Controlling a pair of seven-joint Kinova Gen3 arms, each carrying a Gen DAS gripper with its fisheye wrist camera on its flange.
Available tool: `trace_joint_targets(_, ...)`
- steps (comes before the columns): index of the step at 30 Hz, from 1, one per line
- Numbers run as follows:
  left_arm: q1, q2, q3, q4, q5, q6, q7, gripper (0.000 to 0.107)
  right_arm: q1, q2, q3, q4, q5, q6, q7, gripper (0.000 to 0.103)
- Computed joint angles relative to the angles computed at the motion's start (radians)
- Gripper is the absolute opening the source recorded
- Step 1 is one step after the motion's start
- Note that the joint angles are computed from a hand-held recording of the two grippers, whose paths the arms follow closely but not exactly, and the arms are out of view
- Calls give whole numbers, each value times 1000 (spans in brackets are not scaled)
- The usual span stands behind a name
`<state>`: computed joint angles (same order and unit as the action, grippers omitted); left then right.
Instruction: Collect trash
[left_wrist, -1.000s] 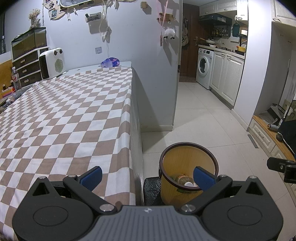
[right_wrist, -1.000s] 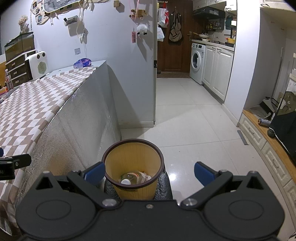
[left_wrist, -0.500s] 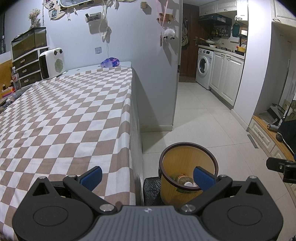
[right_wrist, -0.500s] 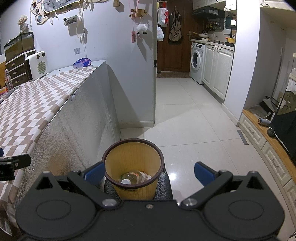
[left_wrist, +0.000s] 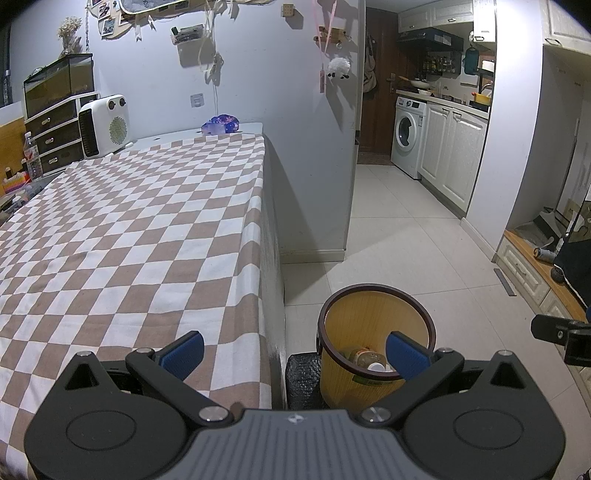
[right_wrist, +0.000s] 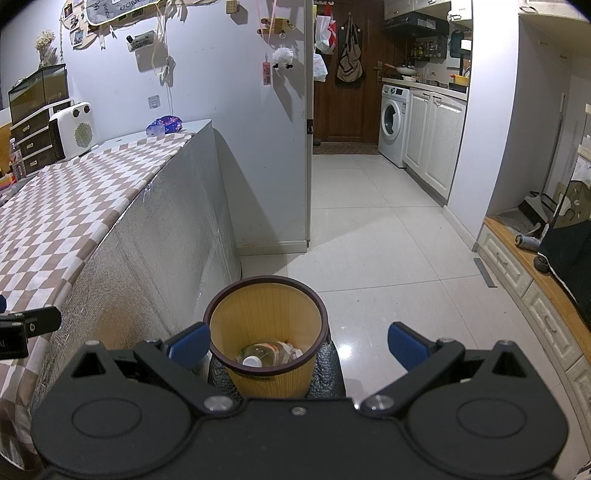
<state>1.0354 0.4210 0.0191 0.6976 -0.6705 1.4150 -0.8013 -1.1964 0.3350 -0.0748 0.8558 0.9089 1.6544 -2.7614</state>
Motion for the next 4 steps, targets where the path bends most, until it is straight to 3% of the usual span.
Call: trace_joint_targets(4, 1, -1, 0, 2, 0, 0, 0, 103, -1, 1, 1, -1, 1, 1, 0, 103)
